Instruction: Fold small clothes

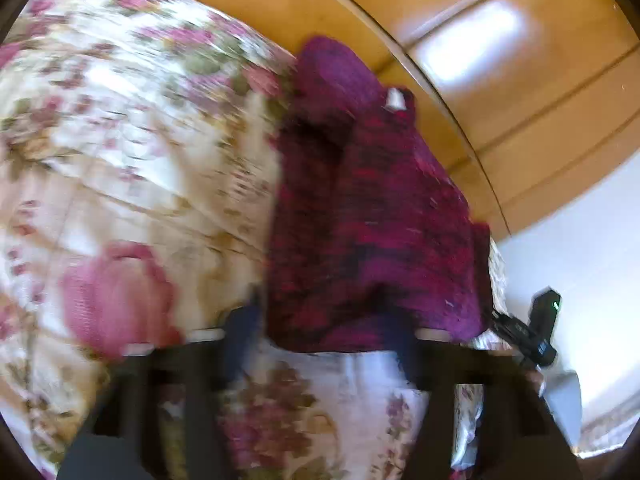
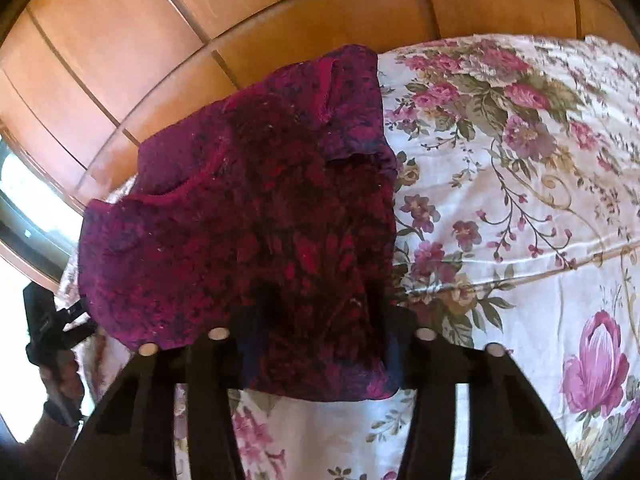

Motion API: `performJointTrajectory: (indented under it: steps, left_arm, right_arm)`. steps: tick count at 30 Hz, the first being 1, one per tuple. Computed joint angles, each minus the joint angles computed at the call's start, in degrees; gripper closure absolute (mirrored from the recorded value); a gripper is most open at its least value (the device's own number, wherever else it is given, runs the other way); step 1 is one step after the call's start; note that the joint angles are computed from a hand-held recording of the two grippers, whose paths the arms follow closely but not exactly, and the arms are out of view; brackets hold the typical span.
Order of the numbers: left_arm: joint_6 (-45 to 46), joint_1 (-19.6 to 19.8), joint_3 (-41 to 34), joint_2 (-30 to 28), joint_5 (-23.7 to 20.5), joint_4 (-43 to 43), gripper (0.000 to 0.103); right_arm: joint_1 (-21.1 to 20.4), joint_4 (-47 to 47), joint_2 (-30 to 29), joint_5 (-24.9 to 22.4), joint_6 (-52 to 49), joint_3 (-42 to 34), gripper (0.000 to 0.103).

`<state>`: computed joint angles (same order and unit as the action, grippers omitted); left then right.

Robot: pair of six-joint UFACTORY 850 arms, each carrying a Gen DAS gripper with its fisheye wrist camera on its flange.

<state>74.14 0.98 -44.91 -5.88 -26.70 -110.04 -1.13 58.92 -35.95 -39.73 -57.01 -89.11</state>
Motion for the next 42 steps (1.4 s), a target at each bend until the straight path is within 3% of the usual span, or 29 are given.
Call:
performJointTrajectory:
  steps: [1, 2, 7, 15, 19, 24, 27, 28, 29, 30, 34, 36, 39, 41, 42]
  left_arm:
    - [-0.6, -0.5, -0.7, -0.3, 1.7, 0.9, 0.076]
    - [-0.8, -0.8, -1.0, -0.2, 2.6, 1.7, 0.077]
    - [-0.9, -0.4, 1.2, 2.8, 1.7, 1.2, 0.091]
    - [-1.3, -2.0, 7.6, 12.0, 1.3, 1.5, 0.092]
    - [-10.2, -3.2, 12.9, 18.6, 1.3, 7.6, 0.092]
    - [-18.1, -5.4, 15.2, 21.0, 3.3, 14.2, 0.09]
    - [-25.5, -5.8, 13.0, 21.1, 6.2, 23.7, 0.077]
    - [-28.6, -6.0, 11.8, 21.3, 8.1, 28.3, 0.07]
    - [-31.6, -6.1, 11.0, 21.3, 9.9, 32.5, 0.066]
    - [-33.1, -6.2, 10.2, 21.2, 11.2, 35.0, 0.057]
    - [-24.3, -5.3, 6.3, 18.4, 12.6, 29.2, 0.052]
    - [-21.4, -5.3, 3.9, 15.6, 13.0, 27.8, 0.044]
    - [-20.4, -5.1, 0.3, 11.1, 12.0, 29.5, 0.044]
    - [-20.8, -5.4, -1.5, 8.3, 11.4, 30.8, 0.044]
    - [-21.7, -5.5, -2.5, 6.9, 11.2, 32.2, 0.044]
  right_arm:
    - [0.0, 0.0, 0.1, 0.3, 0.1, 0.2, 0.079]
    - [-0.2, 0.2, 0.3, 0.0, 0.0, 0.5, 0.085]
    - [-1.1, 2.7, 3.2, -1.8, -1.5, 3.2, 0.09]
    - [-3.6, 6.0, 10.5, -6.0, -3.6, 12.1, 0.091]
    - [-5.9, 3.7, 14.0, -10.1, -3.2, 17.0, 0.091]
    - [-7.2, -0.9, 16.2, -11.6, -1.1, 21.1, 0.09]
    - [-6.1, -2.7, 16.6, -8.1, -0.9, 21.3, 0.076]
    - [-5.6, -2.6, 17.0, -6.2, -1.1, 21.2, 0.061]
    - [-5.1, -2.7, 17.5, -4.4, -1.5, 21.2, 0.04]
    - [-4.4, -2.3, 18.2, -1.8, -2.5, 21.3, 0.035]
    - [-1.6, -0.4, 18.6, 4.3, -7.0, 20.2, 0.034]
    - [0.2, -0.7, 18.2, 7.6, -8.7, 19.4, 0.034]
    - [2.4, 1.1, 16.3, 9.9, -12.3, 17.2, 0.041]
    - [3.5, 0.1, 14.9, 11.0, -12.5, 15.8, 0.074]
    - [4.1, -2.4, 14.1, 12.1, -10.5, 14.9, 0.078]
